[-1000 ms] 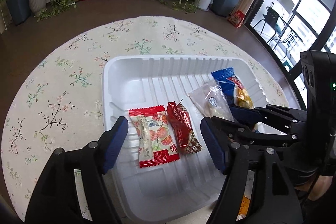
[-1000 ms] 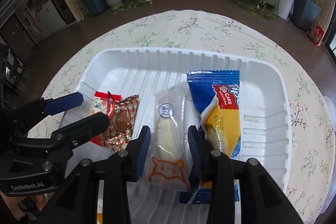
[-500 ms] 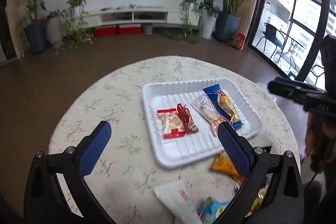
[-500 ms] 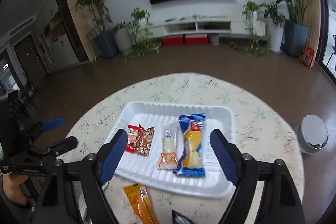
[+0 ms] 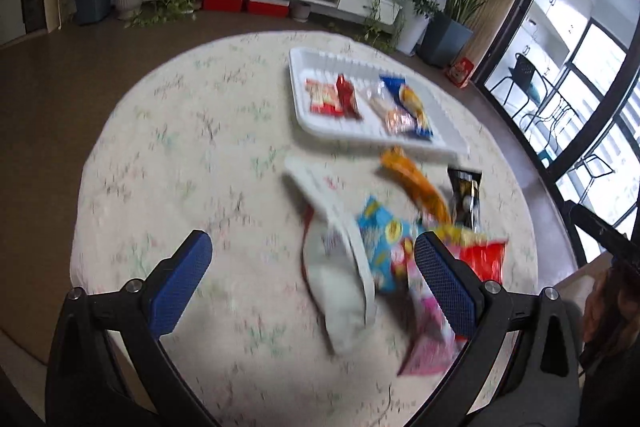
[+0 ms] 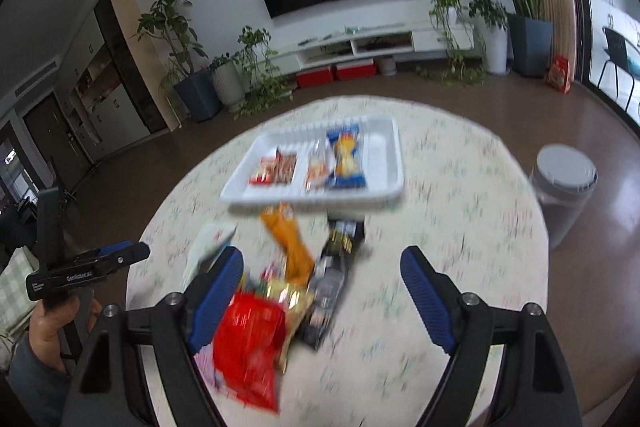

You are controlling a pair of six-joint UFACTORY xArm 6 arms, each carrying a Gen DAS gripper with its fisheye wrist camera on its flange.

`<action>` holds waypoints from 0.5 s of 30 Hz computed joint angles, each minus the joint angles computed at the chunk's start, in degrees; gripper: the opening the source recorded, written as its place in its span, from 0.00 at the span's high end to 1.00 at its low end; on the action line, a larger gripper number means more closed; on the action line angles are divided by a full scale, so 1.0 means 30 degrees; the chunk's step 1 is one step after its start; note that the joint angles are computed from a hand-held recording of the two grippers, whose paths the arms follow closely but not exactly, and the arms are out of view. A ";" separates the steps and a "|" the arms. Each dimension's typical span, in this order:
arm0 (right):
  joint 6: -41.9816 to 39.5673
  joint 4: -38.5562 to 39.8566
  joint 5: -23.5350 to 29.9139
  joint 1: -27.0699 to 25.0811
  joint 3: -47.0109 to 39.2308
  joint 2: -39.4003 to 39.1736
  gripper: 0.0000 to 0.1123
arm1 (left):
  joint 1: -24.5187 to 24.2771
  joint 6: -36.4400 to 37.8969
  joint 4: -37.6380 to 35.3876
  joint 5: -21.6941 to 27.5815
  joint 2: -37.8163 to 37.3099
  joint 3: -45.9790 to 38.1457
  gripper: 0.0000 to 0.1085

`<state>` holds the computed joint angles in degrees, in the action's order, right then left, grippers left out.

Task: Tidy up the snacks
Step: 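Withdraw both tools from the tray toward the remaining snacks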

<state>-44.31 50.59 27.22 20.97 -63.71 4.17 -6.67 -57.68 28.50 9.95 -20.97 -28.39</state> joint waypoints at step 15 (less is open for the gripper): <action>0.1513 -0.1079 -0.0041 0.1704 0.3999 -0.2045 0.36 | -0.1564 0.2977 -0.2473 0.1493 0.2979 -0.2233 0.06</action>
<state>-39.77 47.35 27.10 26.08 -51.71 -1.97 -11.36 -48.75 21.09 14.43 -12.04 -35.09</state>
